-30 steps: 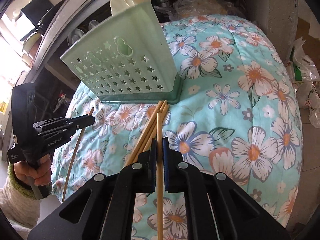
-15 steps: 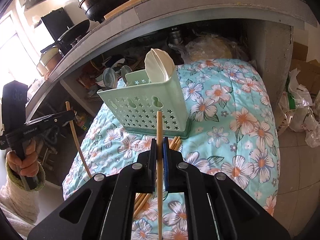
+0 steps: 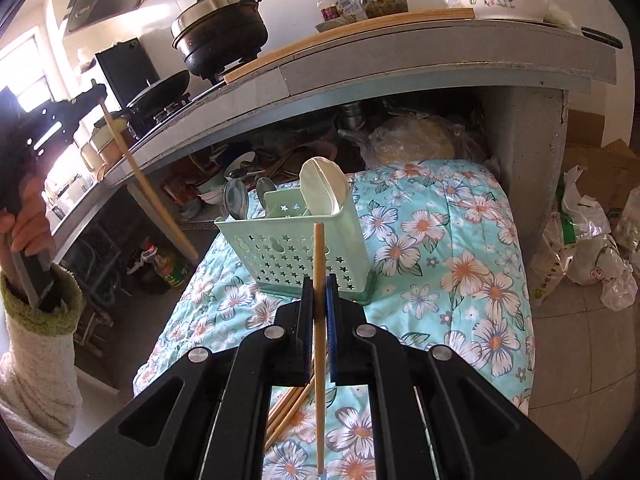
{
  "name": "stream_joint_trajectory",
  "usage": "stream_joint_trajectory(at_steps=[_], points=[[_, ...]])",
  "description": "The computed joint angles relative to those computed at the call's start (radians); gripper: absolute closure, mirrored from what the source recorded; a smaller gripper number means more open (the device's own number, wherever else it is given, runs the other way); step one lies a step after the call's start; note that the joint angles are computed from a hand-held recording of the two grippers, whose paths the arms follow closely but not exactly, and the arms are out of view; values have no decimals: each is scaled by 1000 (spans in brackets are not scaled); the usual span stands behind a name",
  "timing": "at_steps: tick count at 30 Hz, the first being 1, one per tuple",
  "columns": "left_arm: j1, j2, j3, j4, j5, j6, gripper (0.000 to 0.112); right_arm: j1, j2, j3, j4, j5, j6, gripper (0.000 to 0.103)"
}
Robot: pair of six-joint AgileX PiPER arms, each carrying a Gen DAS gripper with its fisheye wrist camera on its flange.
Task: Organize utensils
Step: 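Lower the left gripper's chopstick into the holder while the right lifts its chopstick, then open the left gripper to release the chopstick while the right carries its chopstick over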
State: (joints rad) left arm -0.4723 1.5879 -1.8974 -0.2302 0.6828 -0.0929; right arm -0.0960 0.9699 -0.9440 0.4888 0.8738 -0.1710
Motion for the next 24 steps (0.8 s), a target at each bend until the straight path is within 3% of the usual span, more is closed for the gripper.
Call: stream_joint_trajectory(at_steps=[5,9,11,16,24], points=[[-54,144,-86,207,-123,-192,107,-55,-11,22,48,16,-46,97],[-84,283,-185,342,-131,-303,107,-85,-13,26,72,30,-69,97],[-83,312,-162,359,-153,-320,107,-100,-13,26,85,39,-82,97],[-80,363,-134,324,-175,-297,107,-143,-8,36,125,57,-126,97],[-73,369,-72,162,-139,-127,106,-149,-2,34,134,62,-133,97]])
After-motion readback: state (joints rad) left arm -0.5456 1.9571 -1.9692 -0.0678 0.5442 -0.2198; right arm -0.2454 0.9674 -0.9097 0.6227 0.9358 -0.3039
